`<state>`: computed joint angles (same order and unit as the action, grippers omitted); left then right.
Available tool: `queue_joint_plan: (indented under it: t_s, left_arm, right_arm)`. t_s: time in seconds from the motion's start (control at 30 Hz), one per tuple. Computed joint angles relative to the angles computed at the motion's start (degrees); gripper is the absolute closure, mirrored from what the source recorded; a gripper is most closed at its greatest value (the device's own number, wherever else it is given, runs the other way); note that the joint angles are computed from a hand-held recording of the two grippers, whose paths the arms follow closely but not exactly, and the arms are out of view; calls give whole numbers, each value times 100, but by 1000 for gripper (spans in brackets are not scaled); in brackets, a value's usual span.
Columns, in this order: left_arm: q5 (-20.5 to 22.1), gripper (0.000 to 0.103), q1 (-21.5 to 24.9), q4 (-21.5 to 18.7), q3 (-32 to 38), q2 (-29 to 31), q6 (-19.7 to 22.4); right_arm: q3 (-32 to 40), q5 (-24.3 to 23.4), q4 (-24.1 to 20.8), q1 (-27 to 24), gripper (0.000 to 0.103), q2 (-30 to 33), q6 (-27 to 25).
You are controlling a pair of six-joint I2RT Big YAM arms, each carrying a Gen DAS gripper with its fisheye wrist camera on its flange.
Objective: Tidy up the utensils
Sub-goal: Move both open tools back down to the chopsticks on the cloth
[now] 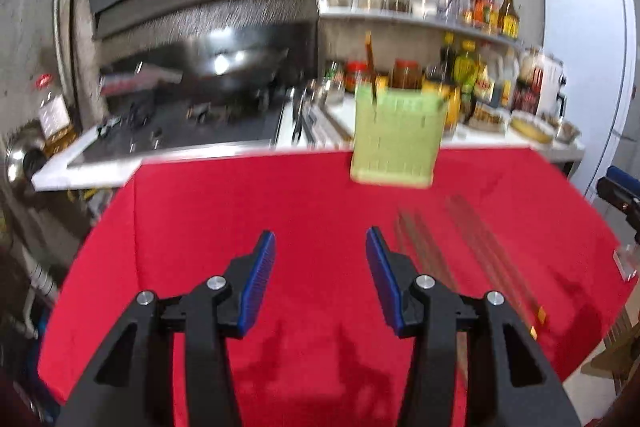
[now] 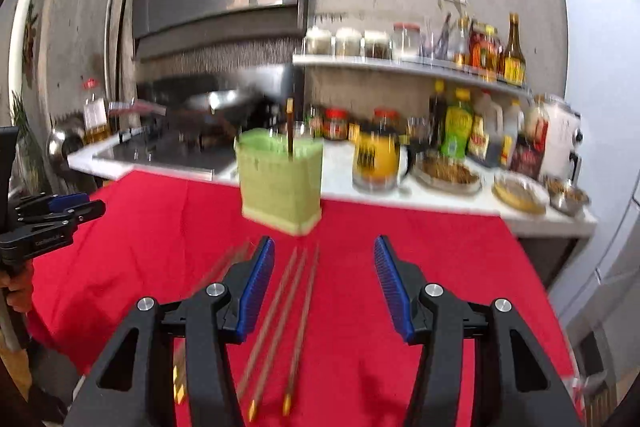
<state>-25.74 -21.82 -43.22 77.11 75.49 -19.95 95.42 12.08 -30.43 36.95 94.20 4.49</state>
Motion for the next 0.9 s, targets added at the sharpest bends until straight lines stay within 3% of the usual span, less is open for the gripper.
queue_joint_plan:
  t_s: [0.1, 0.33, 0.6, 0.7, 0.73, 0.8, 0.9]
  left_arm:
    - [87, 55, -111, -125, -385, -125, -434]
    - [409, 55, -292, -174, -859, -219, -737]
    - [1035, 56, -516, -3, -901, -69, -359]
    - [1255, 63, -593, 29, -876, 4, -192]
    - [1276, 64, -626, 28, -849, 50, -134]
    - [1303, 68, -661, 36, -828, 110, -68]
    - [1378, 69, -662, 30, -791, 206, -25]
  right_arm:
    - [-450, 62, 16, 43, 50, -175, 168]
    - [-928, 87, -145, 107, 50, -259, 497]
    - [-907, -129, -370, 78, 50, -49, 645]
    - [-868, -224, -451, 48, 51, 29, 678]
    - [-868, -245, -461, 50, 53, 47, 670]
    - [-834, -344, -500, 52, 69, 97, 635]
    - [-765, -598, -570, 40, 84, 185, 622]
